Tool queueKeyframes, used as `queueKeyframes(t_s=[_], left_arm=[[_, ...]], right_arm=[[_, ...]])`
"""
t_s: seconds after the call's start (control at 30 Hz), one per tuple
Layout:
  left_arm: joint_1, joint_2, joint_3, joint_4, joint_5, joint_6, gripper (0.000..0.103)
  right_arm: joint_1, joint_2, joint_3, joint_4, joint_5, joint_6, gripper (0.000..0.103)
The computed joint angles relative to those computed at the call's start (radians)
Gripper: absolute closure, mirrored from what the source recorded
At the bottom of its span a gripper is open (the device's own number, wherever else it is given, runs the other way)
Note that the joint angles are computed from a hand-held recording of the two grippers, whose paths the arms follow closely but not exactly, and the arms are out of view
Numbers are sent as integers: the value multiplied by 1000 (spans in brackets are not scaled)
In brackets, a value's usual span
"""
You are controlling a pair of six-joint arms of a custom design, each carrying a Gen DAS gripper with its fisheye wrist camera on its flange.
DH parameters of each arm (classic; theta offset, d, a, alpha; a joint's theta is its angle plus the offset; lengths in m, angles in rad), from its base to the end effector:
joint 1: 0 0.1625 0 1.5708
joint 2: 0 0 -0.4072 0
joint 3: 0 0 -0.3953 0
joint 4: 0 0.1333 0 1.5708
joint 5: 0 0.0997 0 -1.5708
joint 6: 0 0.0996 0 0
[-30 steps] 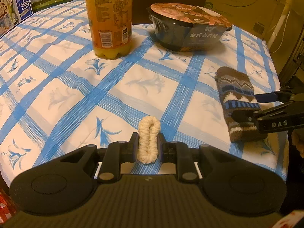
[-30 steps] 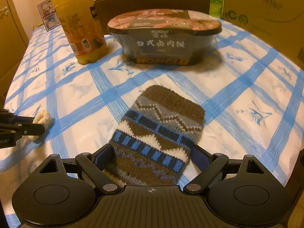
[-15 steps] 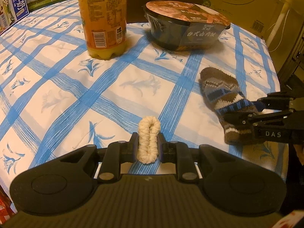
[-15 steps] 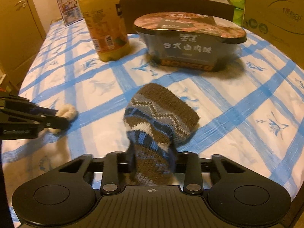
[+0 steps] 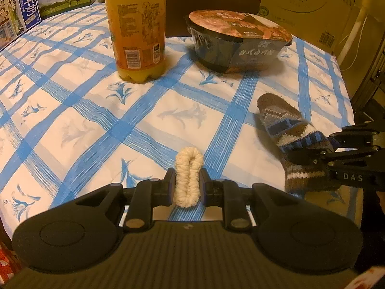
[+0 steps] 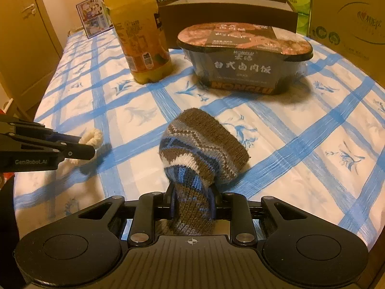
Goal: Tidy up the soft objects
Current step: 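Grasp the brown knit sock with the right gripper while the left gripper holds the rope ring, then carry the knit sock and rope ring over the white box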
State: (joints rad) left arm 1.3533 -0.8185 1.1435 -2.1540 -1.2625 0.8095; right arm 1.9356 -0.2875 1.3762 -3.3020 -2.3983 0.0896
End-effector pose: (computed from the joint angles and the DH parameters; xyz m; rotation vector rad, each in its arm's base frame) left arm -0.0072 -0.7905 0.2673 1.3096 2.4357 -0.2180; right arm 0.3036 -0.6269 -0.0665 -0.0174 -2.3230 0.9726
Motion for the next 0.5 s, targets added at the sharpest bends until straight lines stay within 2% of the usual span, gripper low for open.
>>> queueKeyframes(t_s=[0.5], left_arm=[[-27, -3, -6, 2, -7, -12, 84]], right_arm=[[24, -35, 22, -48, -2, -26, 77]])
